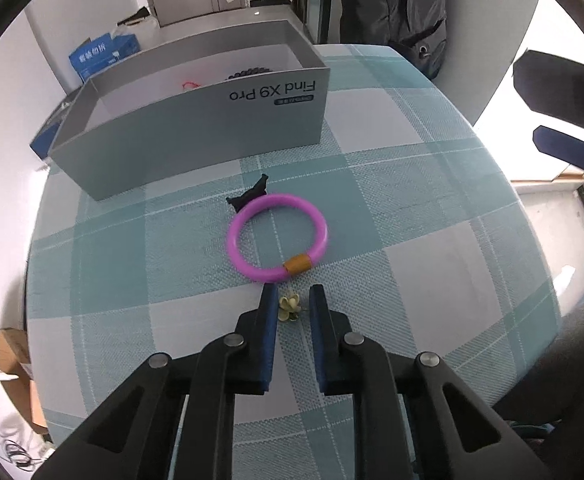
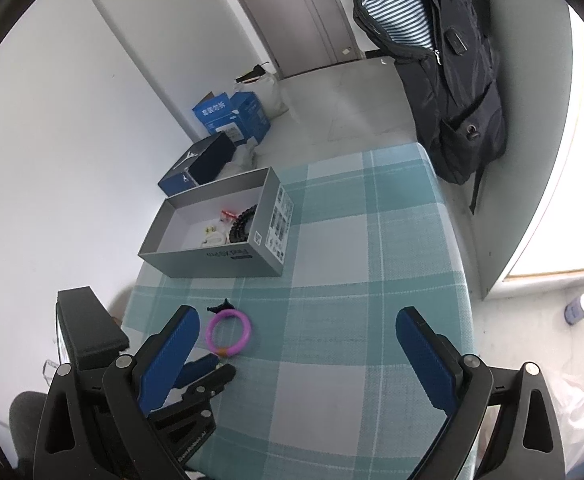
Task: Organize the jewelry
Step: 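Grasp the pink ring with the right gripper while the left gripper holds the charm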
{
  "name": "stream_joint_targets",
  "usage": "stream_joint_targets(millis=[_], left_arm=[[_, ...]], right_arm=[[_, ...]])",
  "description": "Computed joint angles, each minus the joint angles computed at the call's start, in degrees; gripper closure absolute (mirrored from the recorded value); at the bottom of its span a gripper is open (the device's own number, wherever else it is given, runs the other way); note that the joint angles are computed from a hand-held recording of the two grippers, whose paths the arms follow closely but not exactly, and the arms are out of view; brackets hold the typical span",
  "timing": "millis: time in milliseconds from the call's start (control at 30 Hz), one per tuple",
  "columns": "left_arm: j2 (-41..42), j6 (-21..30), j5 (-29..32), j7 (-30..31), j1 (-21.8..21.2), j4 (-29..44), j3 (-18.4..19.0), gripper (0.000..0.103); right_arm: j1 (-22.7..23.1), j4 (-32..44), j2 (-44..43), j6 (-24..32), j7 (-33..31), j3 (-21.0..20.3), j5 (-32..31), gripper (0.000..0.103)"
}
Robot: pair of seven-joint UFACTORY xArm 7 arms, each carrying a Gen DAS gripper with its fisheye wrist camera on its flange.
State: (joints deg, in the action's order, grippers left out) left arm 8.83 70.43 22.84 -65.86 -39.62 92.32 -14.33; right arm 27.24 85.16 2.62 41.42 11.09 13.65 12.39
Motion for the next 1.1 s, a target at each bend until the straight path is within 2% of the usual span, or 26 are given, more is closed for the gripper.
stream_joint_targets(millis=[200, 467, 633, 900, 1000, 1100], left_arm=[[-4.03, -6.35, -3.11, -1.04, 2.18, -5.53, -0.16, 0.092], [-10.8, -13.53, -3.77, -4.39, 5.4, -12.44, -1.81, 0.092], [-14.47, -14.31, -1.58, -7.14, 7.65, -14.68, -2.99, 0.092], [-19.66, -11.77, 1.12, -11.32, 11.96, -17.44, -4.45, 0.092], [-21.3, -12.46, 1.07, -12.74, 13.42, -19.22, -4.87, 0.092], [-22.84, -13.23, 0.4, -13.43, 14.64, -20.85, -5.15, 0.092]], right_arm=[[0.13, -0.24, -0.15, -0.2, 0.23, 0.03, -0.78, 0.003], [0.53, 0.61, 0.92, 0.49, -0.32, 0.34, -0.17, 0.004], [1.42, 2.27, 2.8, 1.51, -0.23, 0.8, -0.88, 0.004], [4.12, 8.18, 9.08, 5.56, -3.23, 2.21, -1.54, 0.004], [5.5, 11.32, 12.3, 7.84, -3.91, 2.44, -1.81, 0.007], [7.65, 13.51, 14.4, 9.7, -3.39, 2.05, -4.84, 0.013]])
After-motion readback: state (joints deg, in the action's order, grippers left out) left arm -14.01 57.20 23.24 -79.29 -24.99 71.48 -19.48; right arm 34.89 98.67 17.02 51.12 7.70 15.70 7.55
